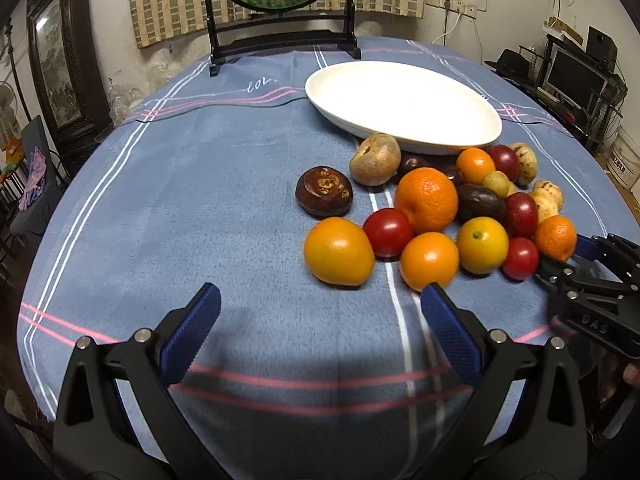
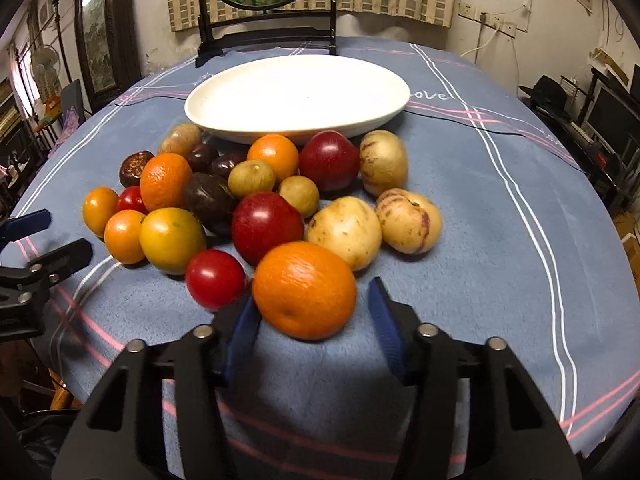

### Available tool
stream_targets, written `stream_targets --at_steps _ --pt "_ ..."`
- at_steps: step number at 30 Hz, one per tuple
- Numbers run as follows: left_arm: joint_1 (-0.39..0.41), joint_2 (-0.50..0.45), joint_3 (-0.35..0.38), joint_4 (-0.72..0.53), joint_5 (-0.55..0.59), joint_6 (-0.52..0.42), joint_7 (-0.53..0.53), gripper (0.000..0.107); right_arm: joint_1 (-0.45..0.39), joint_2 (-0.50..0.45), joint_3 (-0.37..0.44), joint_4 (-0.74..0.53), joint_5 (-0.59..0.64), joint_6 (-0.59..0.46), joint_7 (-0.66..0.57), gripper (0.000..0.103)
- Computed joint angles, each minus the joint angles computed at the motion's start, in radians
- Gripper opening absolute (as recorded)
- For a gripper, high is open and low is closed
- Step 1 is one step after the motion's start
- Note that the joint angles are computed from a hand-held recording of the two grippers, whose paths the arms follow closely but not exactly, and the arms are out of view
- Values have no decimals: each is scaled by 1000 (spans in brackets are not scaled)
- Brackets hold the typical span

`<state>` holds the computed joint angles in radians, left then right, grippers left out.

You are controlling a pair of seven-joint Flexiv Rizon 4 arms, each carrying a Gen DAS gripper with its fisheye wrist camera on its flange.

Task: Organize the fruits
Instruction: 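Grasp a mandarin with the right tool while the left tool grasps an orange tomato, then carry both fruits over the white plate and open both tools to release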

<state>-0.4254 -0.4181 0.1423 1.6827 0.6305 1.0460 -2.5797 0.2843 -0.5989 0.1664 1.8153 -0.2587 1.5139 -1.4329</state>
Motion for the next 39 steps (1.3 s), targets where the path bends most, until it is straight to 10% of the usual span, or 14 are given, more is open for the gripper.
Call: stream_targets --at_steps 11,17,30,39 --pt "43 -53 -8 -46 -52 5 93 87 -244 -31 295 -47 168 -54 -212 44" --pt "64 -67 -22 -14 -123 105 191 42 -241 -21 295 -61 238 -81 -266 44" --pt "84 -47 -4 -28 -259 244 368 42 -239 -10 305 -180 321 -72 -387 44" --pt "131 -324 -9 -509 -407 -45 504 42 -32 -245 122 -636 157 -352 -289 44"
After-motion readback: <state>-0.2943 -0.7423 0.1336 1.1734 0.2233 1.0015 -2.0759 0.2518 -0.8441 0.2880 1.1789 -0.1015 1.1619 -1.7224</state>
